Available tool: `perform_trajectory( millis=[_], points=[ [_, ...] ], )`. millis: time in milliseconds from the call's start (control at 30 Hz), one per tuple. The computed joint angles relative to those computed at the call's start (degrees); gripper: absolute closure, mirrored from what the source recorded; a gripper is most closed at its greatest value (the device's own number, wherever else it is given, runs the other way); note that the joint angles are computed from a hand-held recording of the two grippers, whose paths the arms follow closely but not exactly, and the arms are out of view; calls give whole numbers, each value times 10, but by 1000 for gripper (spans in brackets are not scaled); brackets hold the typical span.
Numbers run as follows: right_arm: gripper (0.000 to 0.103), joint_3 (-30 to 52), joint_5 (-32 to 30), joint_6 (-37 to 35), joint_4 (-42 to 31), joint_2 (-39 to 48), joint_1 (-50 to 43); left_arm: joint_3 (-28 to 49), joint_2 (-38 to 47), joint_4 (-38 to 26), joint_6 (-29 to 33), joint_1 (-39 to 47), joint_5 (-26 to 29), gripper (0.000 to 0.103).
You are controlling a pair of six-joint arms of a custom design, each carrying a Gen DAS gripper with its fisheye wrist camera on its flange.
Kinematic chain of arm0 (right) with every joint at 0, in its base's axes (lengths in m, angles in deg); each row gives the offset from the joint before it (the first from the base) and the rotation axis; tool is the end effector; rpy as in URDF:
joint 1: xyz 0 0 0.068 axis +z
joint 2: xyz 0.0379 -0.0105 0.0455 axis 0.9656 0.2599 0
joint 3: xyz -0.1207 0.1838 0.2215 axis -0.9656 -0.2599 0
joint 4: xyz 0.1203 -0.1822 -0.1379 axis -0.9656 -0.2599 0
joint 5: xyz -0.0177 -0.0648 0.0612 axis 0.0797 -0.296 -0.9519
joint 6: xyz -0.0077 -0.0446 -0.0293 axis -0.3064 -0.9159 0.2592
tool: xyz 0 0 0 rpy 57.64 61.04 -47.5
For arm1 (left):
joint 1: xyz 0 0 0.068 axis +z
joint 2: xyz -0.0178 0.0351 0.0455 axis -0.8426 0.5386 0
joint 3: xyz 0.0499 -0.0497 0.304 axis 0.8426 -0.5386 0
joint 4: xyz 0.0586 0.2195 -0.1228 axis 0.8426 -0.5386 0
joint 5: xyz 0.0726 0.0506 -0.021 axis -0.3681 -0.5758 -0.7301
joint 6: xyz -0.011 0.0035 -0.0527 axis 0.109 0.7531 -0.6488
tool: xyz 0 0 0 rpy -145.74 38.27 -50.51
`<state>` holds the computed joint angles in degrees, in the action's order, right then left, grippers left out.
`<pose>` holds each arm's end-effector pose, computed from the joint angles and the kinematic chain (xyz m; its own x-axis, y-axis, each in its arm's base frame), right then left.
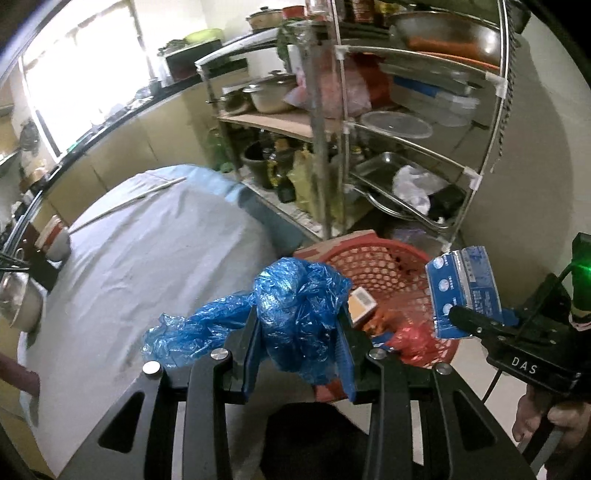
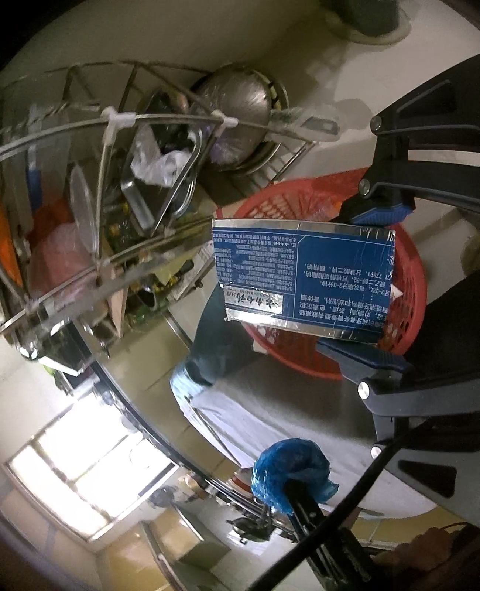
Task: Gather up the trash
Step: 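Carry the blue bag and blue carton to the red basket with both grippers, then open both grippers over the red basket to drop the bag and carton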
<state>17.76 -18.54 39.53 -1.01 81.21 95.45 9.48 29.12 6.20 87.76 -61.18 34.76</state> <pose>0.2379 0.0799 0.0279 -0.5455 0.6437 -0.5367 0.4482 0.7652 0.4622 0.3756 -0.0349 0.1077 -0.5462 0.5992 -0.5853 0.6653 0.7349 0.1315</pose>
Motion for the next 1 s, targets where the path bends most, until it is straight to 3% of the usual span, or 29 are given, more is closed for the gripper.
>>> perform_trajectory(
  millis=[467,1000],
  points=[
    [47,-22,-44,2,85,59,-45,-13,21,28,-4,-52,-24,66],
    [46,-9,-89,5,108,100,-81,21,65,10,-8,-81,-38,65]
  ],
)
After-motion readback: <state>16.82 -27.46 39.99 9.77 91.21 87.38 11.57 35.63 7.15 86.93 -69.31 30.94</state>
